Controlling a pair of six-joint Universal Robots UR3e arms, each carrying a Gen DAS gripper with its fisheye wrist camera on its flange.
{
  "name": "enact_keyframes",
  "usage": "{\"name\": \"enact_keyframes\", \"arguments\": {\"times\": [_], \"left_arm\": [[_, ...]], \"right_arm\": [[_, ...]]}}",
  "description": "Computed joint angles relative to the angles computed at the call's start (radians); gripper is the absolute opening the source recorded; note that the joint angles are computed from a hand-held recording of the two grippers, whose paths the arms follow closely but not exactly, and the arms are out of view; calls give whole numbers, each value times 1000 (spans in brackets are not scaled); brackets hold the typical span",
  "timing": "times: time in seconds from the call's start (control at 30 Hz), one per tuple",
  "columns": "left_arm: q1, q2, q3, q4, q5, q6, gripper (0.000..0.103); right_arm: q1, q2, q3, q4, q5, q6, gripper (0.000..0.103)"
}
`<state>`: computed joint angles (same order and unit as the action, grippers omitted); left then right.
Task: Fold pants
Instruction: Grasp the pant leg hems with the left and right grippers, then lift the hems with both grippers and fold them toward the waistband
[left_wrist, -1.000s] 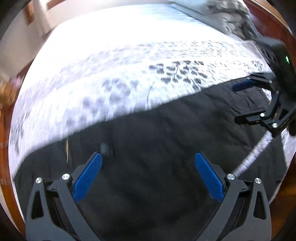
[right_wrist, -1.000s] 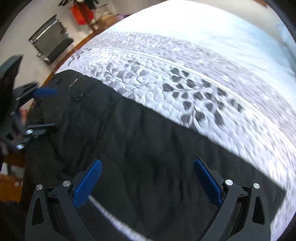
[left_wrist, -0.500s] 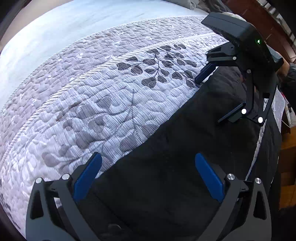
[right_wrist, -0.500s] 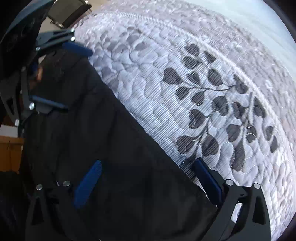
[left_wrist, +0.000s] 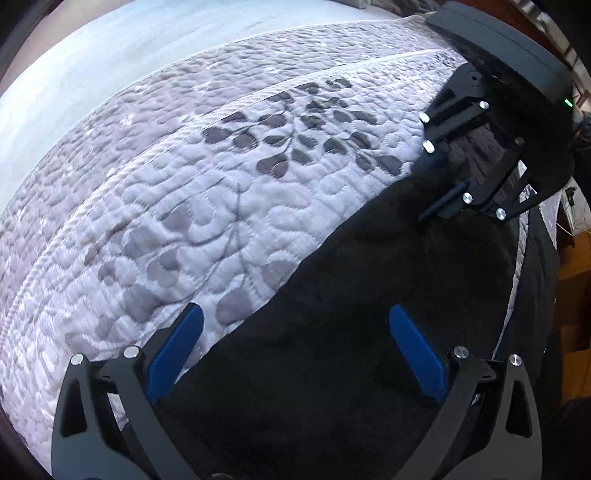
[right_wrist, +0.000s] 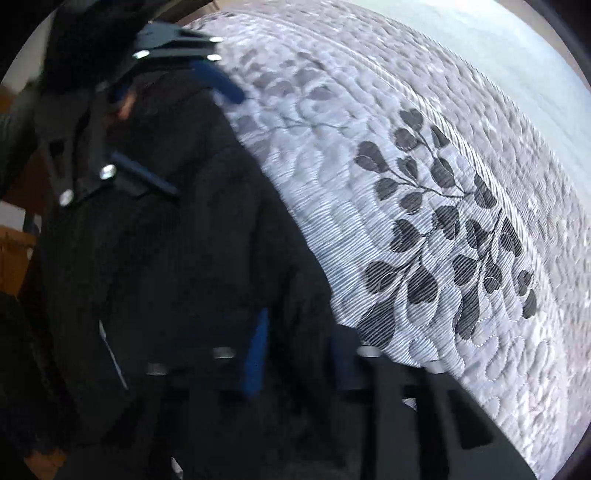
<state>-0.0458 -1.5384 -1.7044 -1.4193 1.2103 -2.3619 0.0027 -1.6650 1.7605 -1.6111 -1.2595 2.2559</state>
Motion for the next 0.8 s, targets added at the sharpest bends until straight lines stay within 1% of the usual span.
{"name": "enact_keyframes", "arguments": {"times": [0.03, 0.1, 0.17, 0.23, 0.3, 0.33, 0.4, 0.43, 0.47, 0.5, 0.53, 0.57, 0.6, 0.63, 0.67, 0.7, 0.77, 0.8], "left_arm": [[-6, -15, 16, -9, -13, 10, 100], [-15, -42, 47, -31, -30, 25, 100], [-34, -86, 89, -55, -45, 34, 100], [-47, -125, 127, -73, -46, 41, 100], [-42, -161, 174, -137, -73, 75, 100], [-37, -192, 218, -193, -95, 94, 100], [-31, -212, 260, -264, -115, 113, 100], [-26, -206, 258, -274, -124, 119, 99], [-27, -192, 245, -265, -121, 116, 97], [-28, -177, 230, -253, -113, 113, 90], [-31, -172, 228, -258, -102, 117, 64], [-31, -161, 216, -243, -86, 105, 56], [-25, -160, 217, -249, -83, 97, 53], [-12, -151, 216, -266, -81, 101, 46], [-3, -129, 207, -272, -79, 99, 38], [7, -109, 200, -281, -78, 103, 34], [27, -64, 189, -307, -78, 114, 18], [35, -35, 177, -311, -83, 114, 16]], "right_arm": [[-7, -46, 26, 4, 7, -18, 10], [-14, -132, 82, -7, 14, -33, 8], [-46, -228, 123, 21, 29, -63, 7], [-105, -337, 153, 81, 66, -111, 7], [-175, -421, 150, 173, 106, -173, 7], [-215, -457, 141, 228, 125, -212, 7], [-261, -477, 132, 267, 140, -253, 7], [-281, -506, 134, 295, 143, -271, 7], [-282, -500, 125, 292, 143, -269, 7], [-283, -507, 125, 292, 143, -265, 7], [-264, -492, 118, 268, 142, -240, 7], [-263, -499, 129, 255, 145, -233, 7], [-260, -503, 140, 237, 150, -222, 7], [-256, -499, 138, 226, 148, -208, 7], [-210, -453, 145, 138, 146, -146, 7], [-188, -441, 157, 89, 142, -113, 7], [-155, -439, 179, 23, 140, -55, 7], [-160, -459, 182, 27, 144, -48, 7]]}}
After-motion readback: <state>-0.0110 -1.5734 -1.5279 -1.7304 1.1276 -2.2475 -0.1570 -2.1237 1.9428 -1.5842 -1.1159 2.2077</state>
